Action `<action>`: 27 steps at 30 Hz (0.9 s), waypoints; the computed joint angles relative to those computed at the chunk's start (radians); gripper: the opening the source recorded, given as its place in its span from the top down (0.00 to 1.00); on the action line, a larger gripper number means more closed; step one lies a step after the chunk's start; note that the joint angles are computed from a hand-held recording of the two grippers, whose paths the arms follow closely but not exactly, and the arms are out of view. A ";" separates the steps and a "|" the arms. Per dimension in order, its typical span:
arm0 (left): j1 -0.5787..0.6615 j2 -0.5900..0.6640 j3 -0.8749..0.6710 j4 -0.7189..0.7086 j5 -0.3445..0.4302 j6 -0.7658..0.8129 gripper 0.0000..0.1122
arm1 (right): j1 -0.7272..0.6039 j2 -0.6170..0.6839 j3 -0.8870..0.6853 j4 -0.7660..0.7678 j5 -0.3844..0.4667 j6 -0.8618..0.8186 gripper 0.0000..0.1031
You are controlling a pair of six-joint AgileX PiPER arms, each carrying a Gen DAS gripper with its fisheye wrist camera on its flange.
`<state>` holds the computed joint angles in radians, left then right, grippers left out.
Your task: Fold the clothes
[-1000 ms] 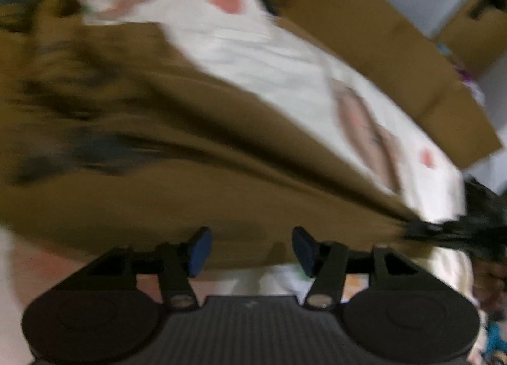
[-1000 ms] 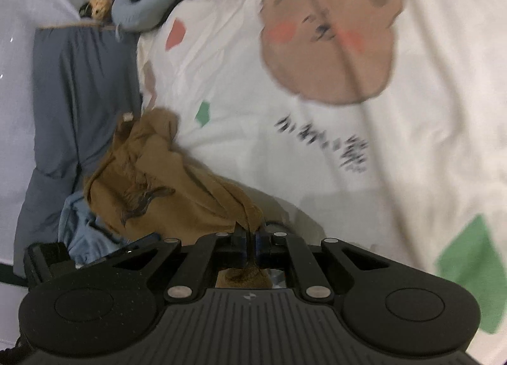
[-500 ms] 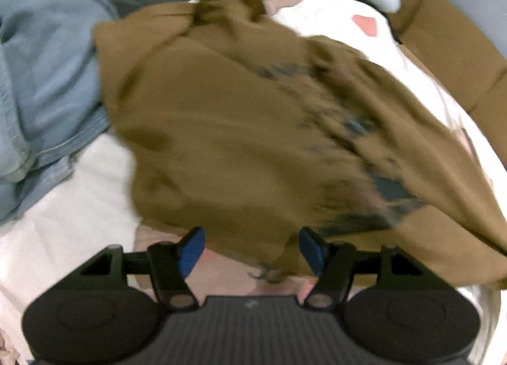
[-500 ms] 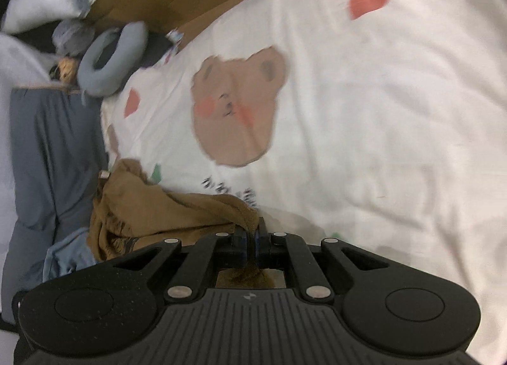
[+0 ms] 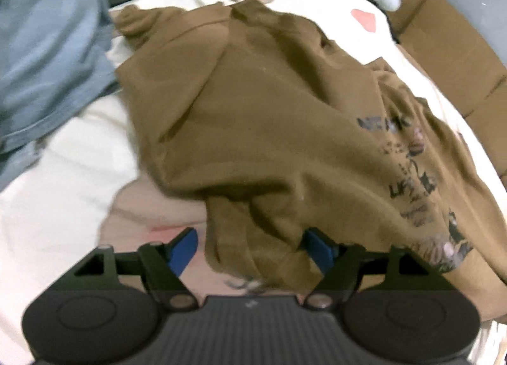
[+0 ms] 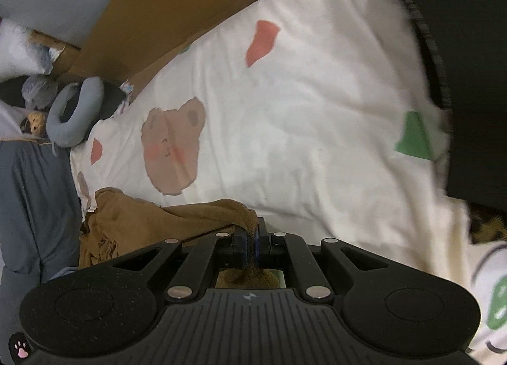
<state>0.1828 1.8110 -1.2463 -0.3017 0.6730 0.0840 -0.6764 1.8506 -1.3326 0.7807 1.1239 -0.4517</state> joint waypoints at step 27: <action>-0.052 -0.069 0.030 -0.387 0.235 0.318 0.96 | -0.509 -0.191 0.217 -0.284 0.040 -0.033 0.98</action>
